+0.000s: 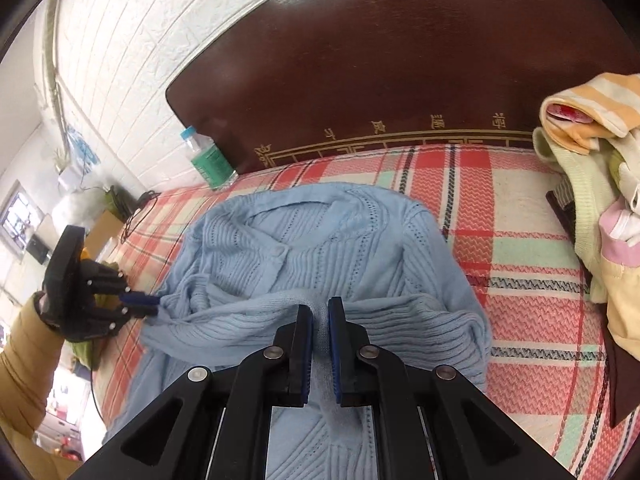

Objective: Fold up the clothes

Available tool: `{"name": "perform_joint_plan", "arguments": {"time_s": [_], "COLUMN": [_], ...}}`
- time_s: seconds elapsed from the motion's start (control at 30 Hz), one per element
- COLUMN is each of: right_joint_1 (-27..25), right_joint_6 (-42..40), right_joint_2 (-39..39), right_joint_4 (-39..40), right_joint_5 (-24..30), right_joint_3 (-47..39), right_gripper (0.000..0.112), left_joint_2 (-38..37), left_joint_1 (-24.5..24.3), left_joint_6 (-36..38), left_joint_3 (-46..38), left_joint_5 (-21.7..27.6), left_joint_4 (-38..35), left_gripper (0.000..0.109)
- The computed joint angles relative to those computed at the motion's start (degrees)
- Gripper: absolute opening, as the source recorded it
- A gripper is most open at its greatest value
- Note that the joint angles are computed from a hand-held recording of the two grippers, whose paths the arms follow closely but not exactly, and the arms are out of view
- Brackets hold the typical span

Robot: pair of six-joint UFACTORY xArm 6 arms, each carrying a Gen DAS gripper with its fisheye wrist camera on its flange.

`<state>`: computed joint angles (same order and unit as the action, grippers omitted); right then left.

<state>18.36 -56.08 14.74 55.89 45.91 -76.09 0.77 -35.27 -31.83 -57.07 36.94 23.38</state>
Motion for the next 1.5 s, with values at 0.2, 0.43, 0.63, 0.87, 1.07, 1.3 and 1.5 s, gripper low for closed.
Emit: {"name": "perform_joint_plan", "arguments": {"time_s": [0.2,0.43,0.63,0.87,1.07,1.3,1.5], "right_joint_1": [-0.12,-0.58,-0.49,-0.31,-0.36,-0.22,-0.56], "right_joint_6": [-0.56,1.08,1.17,0.73,-0.97,0.95,2.64], "right_joint_2": [-0.28,1.16,1.34,0.98,-0.22,0.76,2.07], "right_joint_4": [1.73,0.09,0.28,0.24,2.46,0.93,-0.65], "right_joint_5": [-0.33,1.55,2.43,2.8,2.58,1.02,0.82], "right_joint_3": [0.07,-0.63,-0.03,0.61,0.71,0.17,-0.38], "right_gripper": [0.007,0.007,0.008,0.009,0.009,0.009,0.01], "left_joint_2": [-1.8,-3.54,-0.09,0.68,3.41,5.83,-0.68], "left_joint_1": [1.67,-0.27,-0.27,-2.09,-3.19,-1.02,2.17], "left_joint_6": [-3.61,5.69,7.56,3.39,-7.38,-19.82,-14.87], "left_joint_3": [1.15,4.58,2.25,-0.24,-6.69,-9.67,0.48], "left_joint_5": [-3.37,-8.62,-3.83,1.7,11.07,13.84,-5.88], "left_joint_4": [0.83,-5.59,-6.66,1.74,14.29,20.51,11.03], "left_gripper": [0.008,0.077,0.026,0.005,0.004,0.004,0.08]}}
